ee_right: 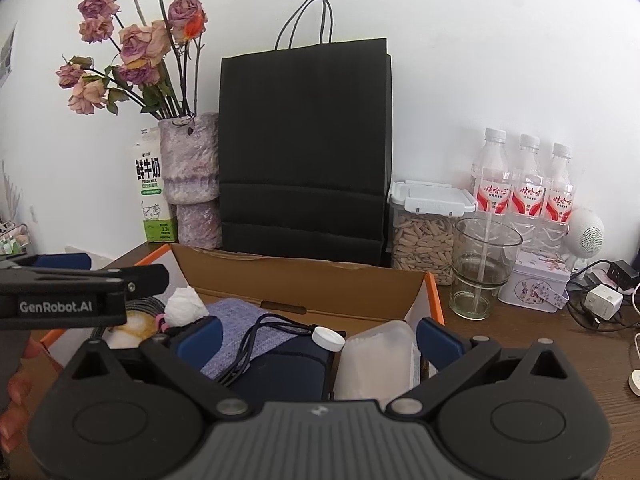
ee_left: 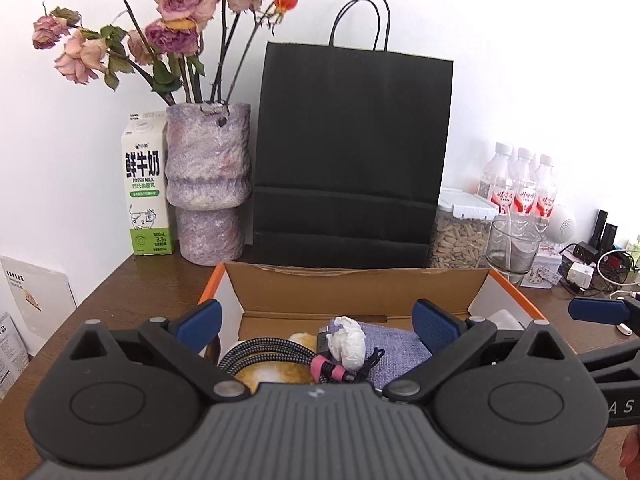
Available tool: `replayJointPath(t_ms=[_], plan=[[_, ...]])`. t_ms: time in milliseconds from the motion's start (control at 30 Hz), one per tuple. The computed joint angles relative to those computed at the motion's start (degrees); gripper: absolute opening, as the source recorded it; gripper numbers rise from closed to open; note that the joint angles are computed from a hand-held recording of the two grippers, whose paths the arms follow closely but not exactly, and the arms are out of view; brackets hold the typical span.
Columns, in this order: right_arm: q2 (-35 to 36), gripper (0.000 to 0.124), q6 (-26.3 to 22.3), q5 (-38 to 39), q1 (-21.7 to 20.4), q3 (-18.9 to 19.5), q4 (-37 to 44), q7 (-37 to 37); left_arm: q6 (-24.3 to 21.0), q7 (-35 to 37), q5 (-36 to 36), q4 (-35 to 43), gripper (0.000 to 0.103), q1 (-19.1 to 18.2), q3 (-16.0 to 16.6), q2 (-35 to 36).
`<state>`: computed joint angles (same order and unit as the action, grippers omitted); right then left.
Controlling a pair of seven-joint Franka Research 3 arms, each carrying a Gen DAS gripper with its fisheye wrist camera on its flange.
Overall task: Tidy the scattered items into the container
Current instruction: 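Withdraw both open grippers from the box, then move both open grippers back toward the items on the table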
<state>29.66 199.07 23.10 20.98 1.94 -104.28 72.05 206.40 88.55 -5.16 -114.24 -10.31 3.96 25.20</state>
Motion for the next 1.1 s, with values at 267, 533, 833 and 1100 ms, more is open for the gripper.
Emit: replayJointPath(t_ms=[267,533,833,1100], plan=[[-4.22,0.103,2.76,0.53,0.4,0.83,-6.36,-0.38,3.24,0.15,-0.02,-7.39,0.103,1.59,-1.61,-5.1],[-9.56,0.103,5.05,0.87,0.39,2.39,-14.8,-0.32,4.79,-1.67,2.09,-14.84,0.103,5.12,-4.56,-10.48],[-14.94,0.103,7.05,2.07,1.4,2.95,-23.06,-0.64,7.05,-0.31,1.06,-22.4,0.103,6.2,-6.01,-15.77],[-19.2,0.103,8.18,1.95,1.45,3.85,-30.02,0.19,8.16,2.58,-2.12,-28.52,0.103,6.83,-7.61,-19.89]])
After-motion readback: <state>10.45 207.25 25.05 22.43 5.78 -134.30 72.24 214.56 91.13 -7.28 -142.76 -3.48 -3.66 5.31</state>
